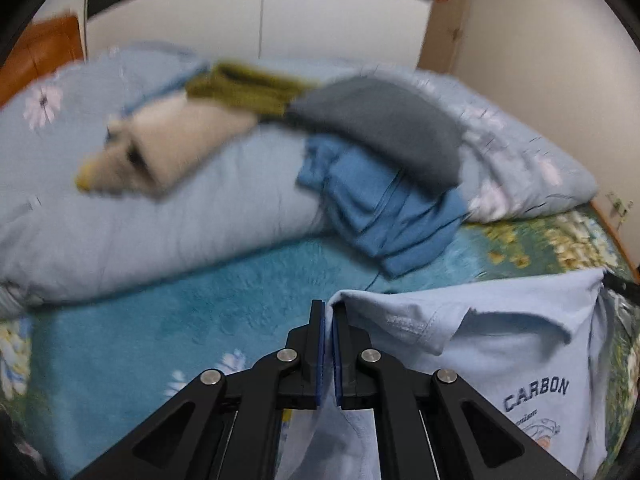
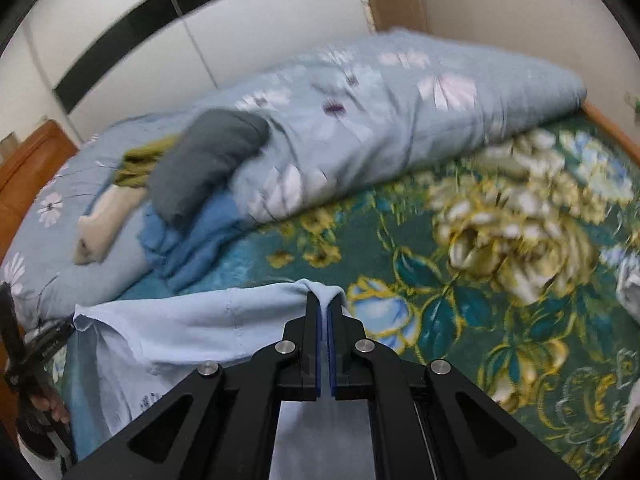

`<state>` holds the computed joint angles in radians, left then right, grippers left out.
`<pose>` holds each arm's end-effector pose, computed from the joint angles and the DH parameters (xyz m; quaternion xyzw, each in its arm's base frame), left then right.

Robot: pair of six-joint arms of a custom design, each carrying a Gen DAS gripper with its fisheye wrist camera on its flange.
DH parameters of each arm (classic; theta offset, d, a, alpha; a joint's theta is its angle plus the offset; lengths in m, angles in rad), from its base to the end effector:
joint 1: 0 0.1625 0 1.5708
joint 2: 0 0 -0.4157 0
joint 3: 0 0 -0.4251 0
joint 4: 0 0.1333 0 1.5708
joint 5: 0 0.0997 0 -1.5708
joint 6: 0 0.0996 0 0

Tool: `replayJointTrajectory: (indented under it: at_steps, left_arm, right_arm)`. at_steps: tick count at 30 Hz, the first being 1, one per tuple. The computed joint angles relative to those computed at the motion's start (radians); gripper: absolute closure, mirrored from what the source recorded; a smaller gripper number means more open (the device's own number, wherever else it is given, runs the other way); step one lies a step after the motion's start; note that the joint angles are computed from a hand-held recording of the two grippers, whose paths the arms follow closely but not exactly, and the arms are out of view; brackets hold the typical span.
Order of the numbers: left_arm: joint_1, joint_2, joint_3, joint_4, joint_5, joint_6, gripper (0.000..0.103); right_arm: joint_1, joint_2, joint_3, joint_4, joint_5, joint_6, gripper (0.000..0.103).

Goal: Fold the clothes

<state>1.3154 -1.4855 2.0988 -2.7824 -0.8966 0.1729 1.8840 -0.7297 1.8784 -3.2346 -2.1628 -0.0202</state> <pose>0.0605 -0.5421 0.3239 0.0964 0.9019 -0.2909 0.3043 0.2623 -0.5578 0.0290 0.0802 -0.9245 0.2822 0.2435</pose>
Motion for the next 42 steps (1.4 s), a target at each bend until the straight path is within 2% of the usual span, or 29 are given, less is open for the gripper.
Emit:
replayJointTrajectory:
  at_steps: [3, 8, 11, 14, 15, 17, 18, 20, 22, 24, 26, 29, 34, 35, 36, 38, 40, 42]
  left_arm:
    - [0.046, 0.070, -0.043, 0.011, -0.005, -0.024, 0.099]
    - [0.108, 0.146, -0.101, 0.026, -0.060, -0.080, 0.097]
    - [0.119, 0.165, -0.109, 0.015, -0.076, -0.081, 0.096]
    - [0.131, 0.159, -0.121, 0.038, -0.127, -0.106, 0.091]
    - [0.138, 0.155, -0.128, 0.054, -0.151, -0.127, 0.087]
    - [0.156, 0.140, -0.139, 0.077, -0.221, -0.179, 0.070]
    - [0.165, 0.128, -0.138, 0.072, -0.261, -0.203, 0.057]
    - [0.166, 0.106, -0.125, 0.045, -0.288, -0.224, 0.054]
    - [0.153, 0.082, -0.113, 0.038, -0.271, -0.243, 0.053]
    - [0.128, 0.041, -0.087, 0.052, -0.237, -0.251, 0.053]
    - [0.098, -0.039, -0.024, 0.069, -0.223, -0.225, 0.052]
    - [0.062, -0.174, 0.099, 0.054, -0.190, -0.169, 0.040]
    - [0.032, -0.469, 0.316, 0.095, -0.132, -0.106, 0.039]
    - [0.018, -0.536, 0.361, 0.103, -0.096, -0.100, 0.039]
    - [0.009, -0.561, 0.379, 0.101, -0.066, -0.094, 0.039]
    - [-0.018, -0.700, 0.454, 0.144, 0.027, -0.104, 0.038]
    - [-0.021, -0.789, 0.486, 0.201, 0.051, -0.132, 0.037]
    - [-0.001, -0.829, 0.499, 0.221, 0.030, -0.150, 0.037]
  right_arm:
    - [-0.036, 0.050, -0.035, 0.046, -0.009, 0.019, 0.101]
    - [-0.070, 0.104, -0.081, 0.080, -0.022, 0.027, 0.101]
    - [-0.083, 0.123, -0.102, 0.100, -0.028, 0.024, 0.101]
    - [-0.087, 0.135, -0.113, 0.092, -0.033, 0.001, 0.101]
    - [-0.087, 0.137, -0.118, 0.100, -0.035, -0.004, 0.101]
    - [-0.085, 0.133, -0.118, 0.096, -0.028, -0.014, 0.101]
    - [-0.085, 0.127, -0.113, 0.088, -0.019, -0.019, 0.101]
    - [-0.086, 0.105, -0.085, 0.037, 0.010, -0.030, 0.099]
    - [-0.085, 0.080, -0.057, 0.004, 0.012, -0.023, 0.098]
    - [-0.090, 0.034, -0.004, -0.018, 0.037, -0.009, 0.098]
    - [-0.100, -0.027, 0.080, -0.050, 0.083, -0.033, 0.098]
    - [-0.120, -0.115, 0.228, -0.106, 0.107, -0.072, 0.097]
    - [-0.176, -0.260, 0.498, -0.209, 0.117, -0.074, 0.080]
    - [-0.182, -0.280, 0.544, -0.243, 0.113, -0.063, 0.080]
    - [-0.188, -0.300, 0.590, -0.276, 0.110, -0.054, 0.079]
    - [-0.196, -0.324, 0.678, -0.359, 0.093, -0.020, 0.076]
    - [-0.205, -0.322, 0.724, -0.428, 0.089, 0.007, 0.075]
    - [-0.217, -0.324, 0.762, -0.464, 0.115, 0.038, 0.075]
